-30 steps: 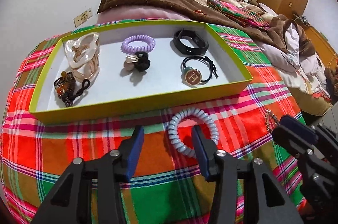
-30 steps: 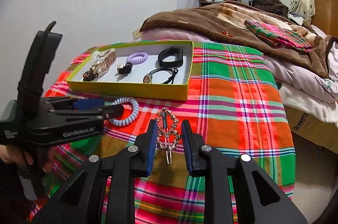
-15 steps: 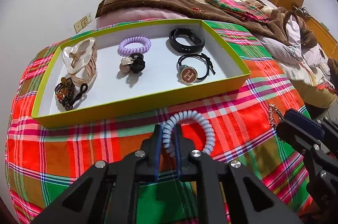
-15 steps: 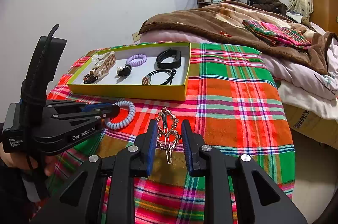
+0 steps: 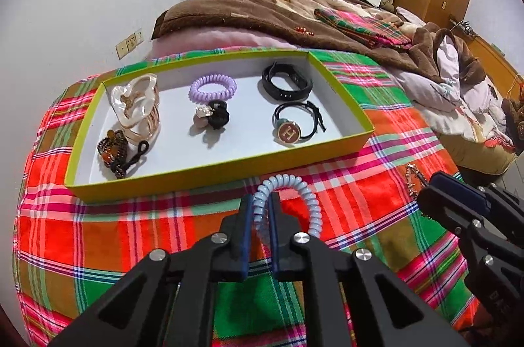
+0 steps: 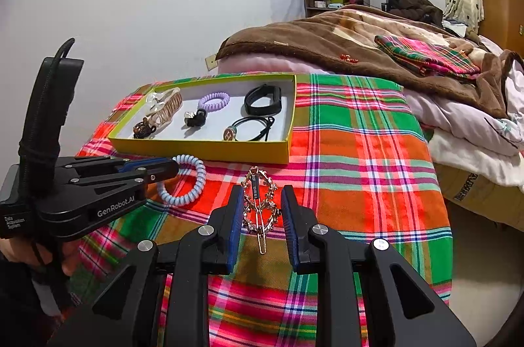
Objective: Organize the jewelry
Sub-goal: 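Carry the grey coil tie and gold clip into the tray with both grippers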
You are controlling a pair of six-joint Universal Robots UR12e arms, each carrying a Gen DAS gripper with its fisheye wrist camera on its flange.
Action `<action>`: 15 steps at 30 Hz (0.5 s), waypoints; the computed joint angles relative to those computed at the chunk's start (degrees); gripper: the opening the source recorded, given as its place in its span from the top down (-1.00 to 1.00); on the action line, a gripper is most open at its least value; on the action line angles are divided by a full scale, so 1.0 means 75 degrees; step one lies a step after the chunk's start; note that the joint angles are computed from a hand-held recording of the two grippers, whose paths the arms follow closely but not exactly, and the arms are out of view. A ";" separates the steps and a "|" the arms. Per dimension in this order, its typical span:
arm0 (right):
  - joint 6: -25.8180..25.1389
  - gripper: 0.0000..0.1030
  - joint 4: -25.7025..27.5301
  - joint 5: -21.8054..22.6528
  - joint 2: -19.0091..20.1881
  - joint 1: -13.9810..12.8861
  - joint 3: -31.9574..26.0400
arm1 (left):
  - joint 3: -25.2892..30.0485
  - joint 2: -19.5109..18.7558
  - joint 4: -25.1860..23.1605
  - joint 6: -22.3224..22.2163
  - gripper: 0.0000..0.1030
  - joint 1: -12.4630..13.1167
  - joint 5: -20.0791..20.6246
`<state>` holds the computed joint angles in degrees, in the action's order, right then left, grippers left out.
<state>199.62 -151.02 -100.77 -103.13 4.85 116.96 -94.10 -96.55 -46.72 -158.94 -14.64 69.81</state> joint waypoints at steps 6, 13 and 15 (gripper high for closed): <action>-0.0055 0.54 -0.0063 -0.0030 0.0021 0.0035 -0.0109 | 0.0073 0.0040 0.0122 -0.0086 0.81 0.0092 -0.0155; -0.0101 0.54 -0.0177 -0.0003 0.0128 0.0024 -0.0312 | 0.0367 -0.0078 0.0165 -0.0273 0.81 0.0244 -0.0368; -0.0108 0.54 -0.0207 0.0043 0.0178 0.0003 -0.0375 | 0.0474 -0.0136 0.0170 -0.0325 0.81 0.0283 -0.0395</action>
